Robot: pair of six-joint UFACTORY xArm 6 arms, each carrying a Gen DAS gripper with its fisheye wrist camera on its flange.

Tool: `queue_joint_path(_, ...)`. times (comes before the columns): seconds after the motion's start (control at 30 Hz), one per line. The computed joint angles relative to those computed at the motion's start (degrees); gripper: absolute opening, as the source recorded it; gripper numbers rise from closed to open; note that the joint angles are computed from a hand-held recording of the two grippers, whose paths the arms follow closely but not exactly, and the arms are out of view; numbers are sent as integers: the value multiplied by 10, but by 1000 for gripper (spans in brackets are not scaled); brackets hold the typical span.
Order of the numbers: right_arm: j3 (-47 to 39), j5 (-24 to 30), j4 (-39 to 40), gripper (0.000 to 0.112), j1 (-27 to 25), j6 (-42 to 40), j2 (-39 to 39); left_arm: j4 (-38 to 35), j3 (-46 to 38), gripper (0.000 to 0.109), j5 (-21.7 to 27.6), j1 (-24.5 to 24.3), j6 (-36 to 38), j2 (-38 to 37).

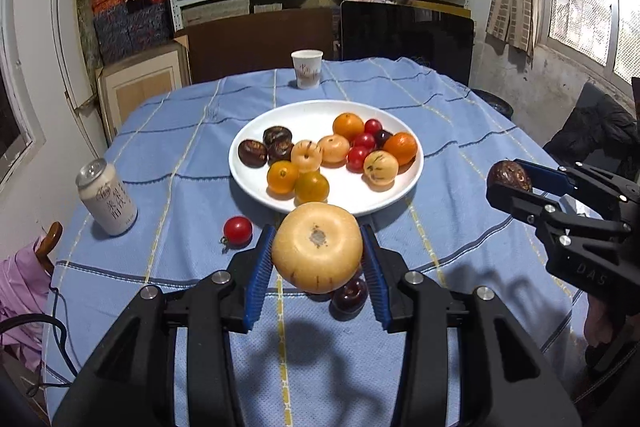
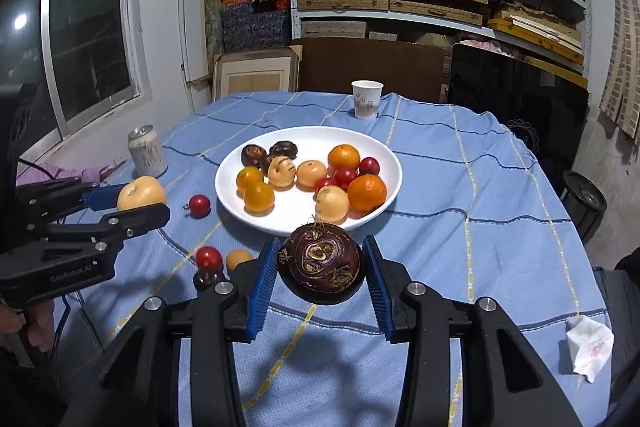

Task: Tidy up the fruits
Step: 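Carry the carved brown fruit and pale melon onto the plate and open both tools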

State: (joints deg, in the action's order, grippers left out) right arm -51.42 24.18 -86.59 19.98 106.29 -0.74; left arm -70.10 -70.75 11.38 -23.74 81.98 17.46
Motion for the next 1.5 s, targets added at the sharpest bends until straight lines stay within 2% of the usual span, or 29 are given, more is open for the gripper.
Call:
queue_joint_path(0.07,2,7,-2,43,3,-2,-8,-16,2,41,-7,-4,14,-5)
queue_joint_path(0.37,-10,6,5,43,3,-20,-8,1,-12,41,-14,-6,-9,2)
queue_joint_path(0.57,-45,-12,38,43,-23,-70,23,74,-84,41,0,-1,-88,55)
queue_joint_path(0.67,-82,-31,87,43,-53,-126,61,189,-160,42,8,0,-198,115)
queue_joint_path(0.8,-146,-56,162,43,-91,-210,124,305,-267,42,39,7,-322,195)
queue_joint_path(0.93,-214,-67,214,43,-108,-282,184,412,-405,41,93,15,-438,289)
queue_joint_path(1.03,-276,-87,295,43,-116,-374,242,486,-528,42,147,18,-513,370)
queue_joint_path(1.1,-305,-91,337,43,-117,-421,271,518,-614,52,187,21,-552,424)
queue_joint_path(1.17,-328,-97,360,46,-119,-446,297,536,-648,62,195,23,-576,447)
queue_joint_path(1.3,-317,-111,335,51,-123,-414,292,487,-581,68,162,30,-539,406)
queue_joint_path(1.37,-295,-109,278,56,-123,-364,271,452,-517,73,132,34,-512,366)
queue_joint_path(1.47,-245,-113,234,58,-115,-322,226,350,-397,75,97,42,-413,285)
queue_joint_path(1.5,-227,-113,223,58,-110,-312,211,326,-362,79,82,44,-386,263)
